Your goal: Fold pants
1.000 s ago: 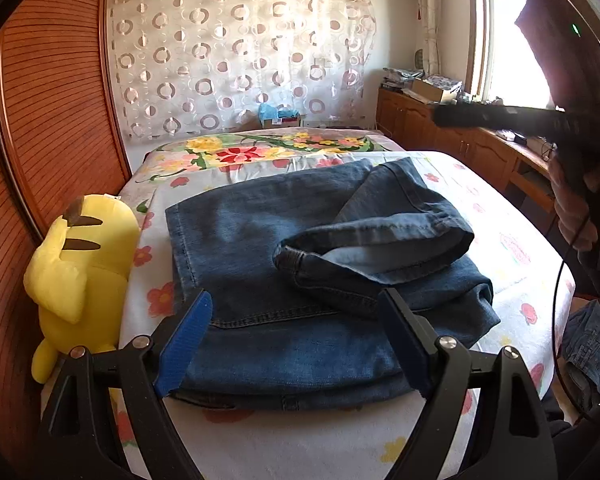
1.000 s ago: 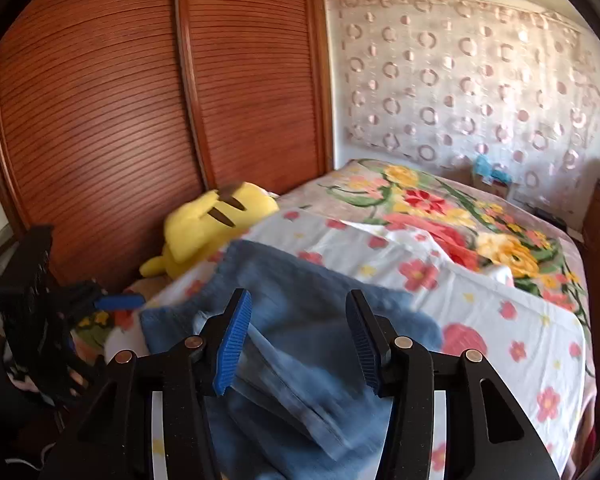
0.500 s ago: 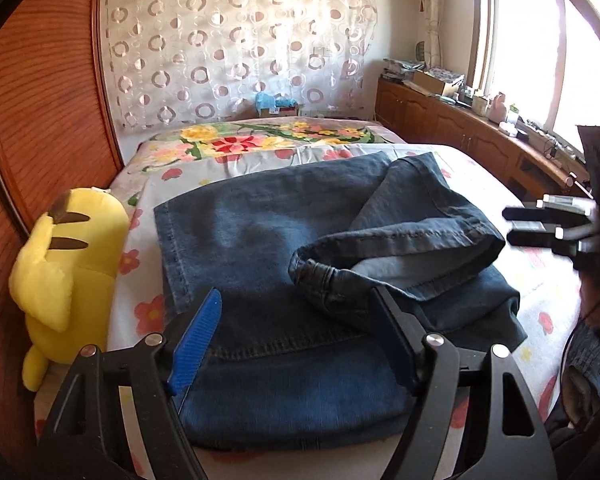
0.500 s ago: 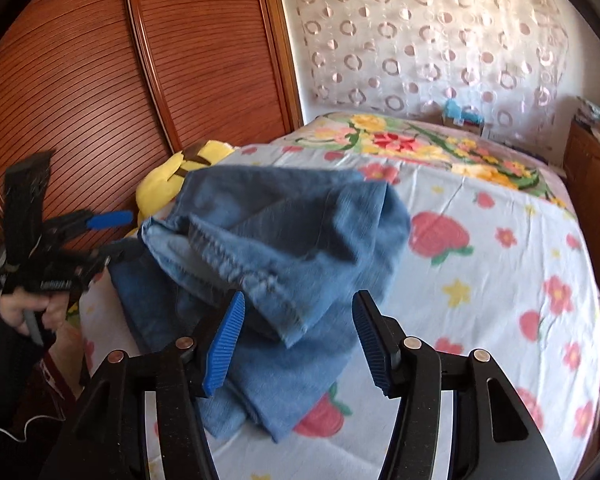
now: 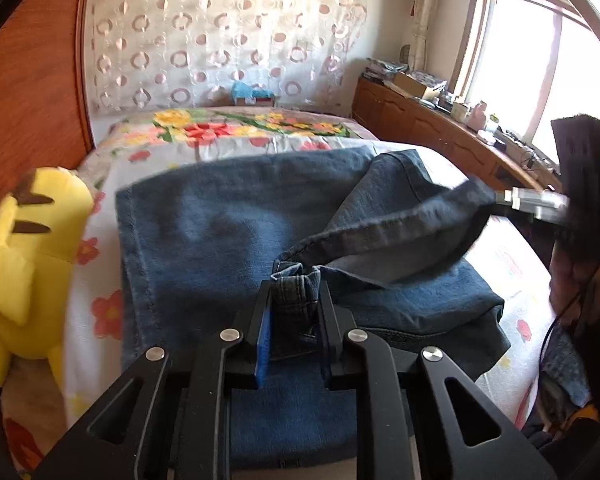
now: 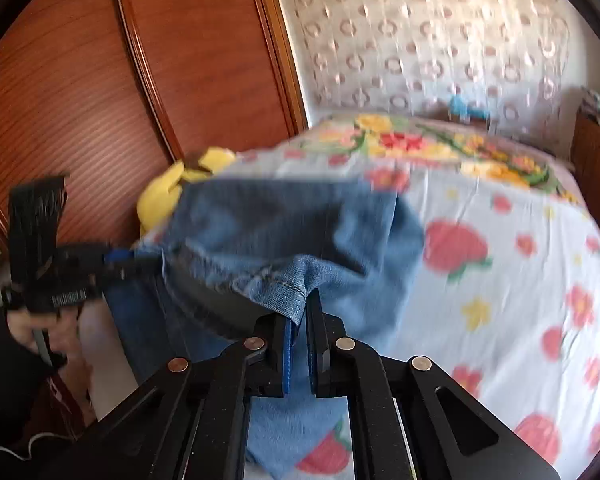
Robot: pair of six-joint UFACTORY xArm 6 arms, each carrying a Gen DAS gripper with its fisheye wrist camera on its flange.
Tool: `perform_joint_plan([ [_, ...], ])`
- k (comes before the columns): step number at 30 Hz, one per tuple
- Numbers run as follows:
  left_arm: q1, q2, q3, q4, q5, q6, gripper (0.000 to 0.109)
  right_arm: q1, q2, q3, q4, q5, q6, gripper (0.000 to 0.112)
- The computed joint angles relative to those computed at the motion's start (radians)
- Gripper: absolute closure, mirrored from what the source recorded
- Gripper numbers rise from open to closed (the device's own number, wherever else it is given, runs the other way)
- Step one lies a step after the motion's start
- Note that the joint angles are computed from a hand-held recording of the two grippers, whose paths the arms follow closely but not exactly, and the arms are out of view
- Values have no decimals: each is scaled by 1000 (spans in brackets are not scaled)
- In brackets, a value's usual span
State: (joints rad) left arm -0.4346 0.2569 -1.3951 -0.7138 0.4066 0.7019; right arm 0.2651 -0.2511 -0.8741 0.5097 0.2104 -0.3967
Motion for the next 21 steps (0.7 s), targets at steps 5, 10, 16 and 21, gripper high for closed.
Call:
perform_joint_plan([
  [5,-32,-129,127,-79,-100,59,88,3,-13,-92,-311,-8,193,107],
  [10,-66,-238,232,-189,-170,140,88,39,13,-219,-383,9,247,108],
  [16,-64,-278,267,-242,-184,180,88,113,121,-391,-499,46,287,109],
  [21,-40,-269,284,-183,-186,118,82,152,205,-487,-527,69,279,109],
])
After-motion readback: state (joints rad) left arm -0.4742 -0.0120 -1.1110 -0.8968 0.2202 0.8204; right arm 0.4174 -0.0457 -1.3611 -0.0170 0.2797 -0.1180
